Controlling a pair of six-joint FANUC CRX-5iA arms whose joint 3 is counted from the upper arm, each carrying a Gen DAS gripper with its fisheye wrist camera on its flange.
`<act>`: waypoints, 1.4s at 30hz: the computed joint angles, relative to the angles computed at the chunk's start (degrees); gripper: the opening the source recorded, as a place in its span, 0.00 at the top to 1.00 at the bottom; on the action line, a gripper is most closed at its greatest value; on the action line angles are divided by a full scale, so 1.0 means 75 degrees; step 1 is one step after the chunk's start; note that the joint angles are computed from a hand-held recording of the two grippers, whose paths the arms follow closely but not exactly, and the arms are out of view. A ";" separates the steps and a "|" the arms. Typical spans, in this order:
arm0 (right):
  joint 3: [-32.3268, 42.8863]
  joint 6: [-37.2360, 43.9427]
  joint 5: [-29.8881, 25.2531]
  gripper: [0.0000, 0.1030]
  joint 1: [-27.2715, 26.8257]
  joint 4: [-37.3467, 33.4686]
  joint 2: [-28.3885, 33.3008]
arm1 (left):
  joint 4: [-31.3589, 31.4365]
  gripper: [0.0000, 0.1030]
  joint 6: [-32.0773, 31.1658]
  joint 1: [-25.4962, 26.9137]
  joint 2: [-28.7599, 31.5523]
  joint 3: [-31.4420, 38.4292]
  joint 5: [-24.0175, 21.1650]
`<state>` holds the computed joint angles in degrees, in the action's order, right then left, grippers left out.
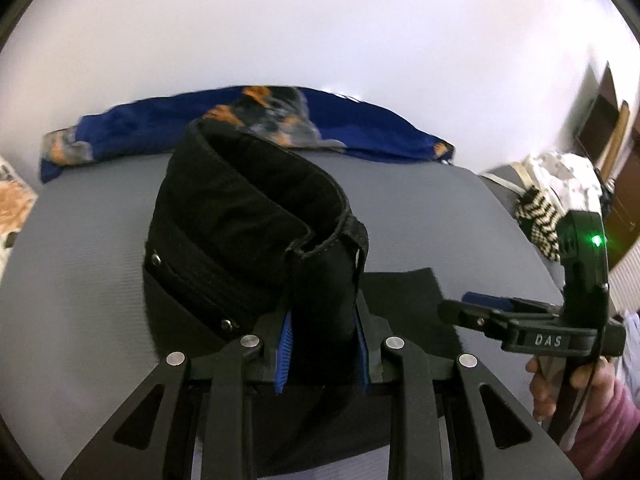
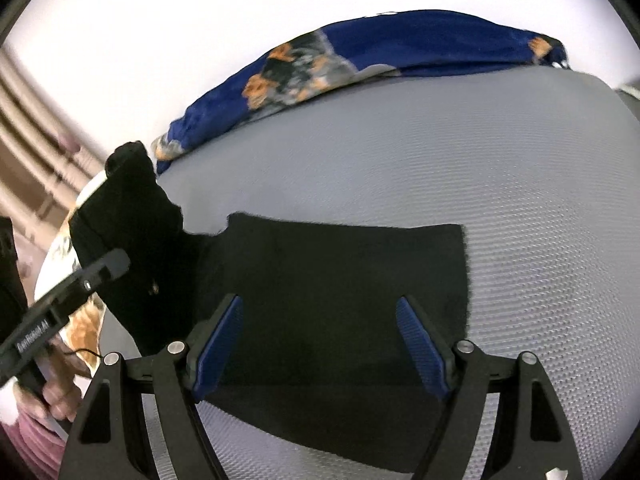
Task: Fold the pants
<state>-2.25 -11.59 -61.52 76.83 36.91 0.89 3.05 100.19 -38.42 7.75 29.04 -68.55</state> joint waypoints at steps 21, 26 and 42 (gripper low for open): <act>-0.2014 -0.0252 0.2694 0.25 -0.0751 -0.0774 -0.1416 | -0.0663 0.58 -0.1110 -0.1529 0.1193 0.0366 -0.0478; -0.1874 0.0881 0.3383 0.25 -0.1171 -0.1926 -0.1301 | -0.0123 0.37 -0.1315 -0.1238 0.0590 -0.0198 0.0025; -0.0582 0.5046 0.4273 0.55 -0.2567 -0.5684 -0.0369 | -0.2022 0.37 0.1725 0.0318 -0.0049 -0.0249 -0.1512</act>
<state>-6.61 26.25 -29.47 57.57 -5.72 -1.88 -12.12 113.13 -36.03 7.38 27.17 -79.90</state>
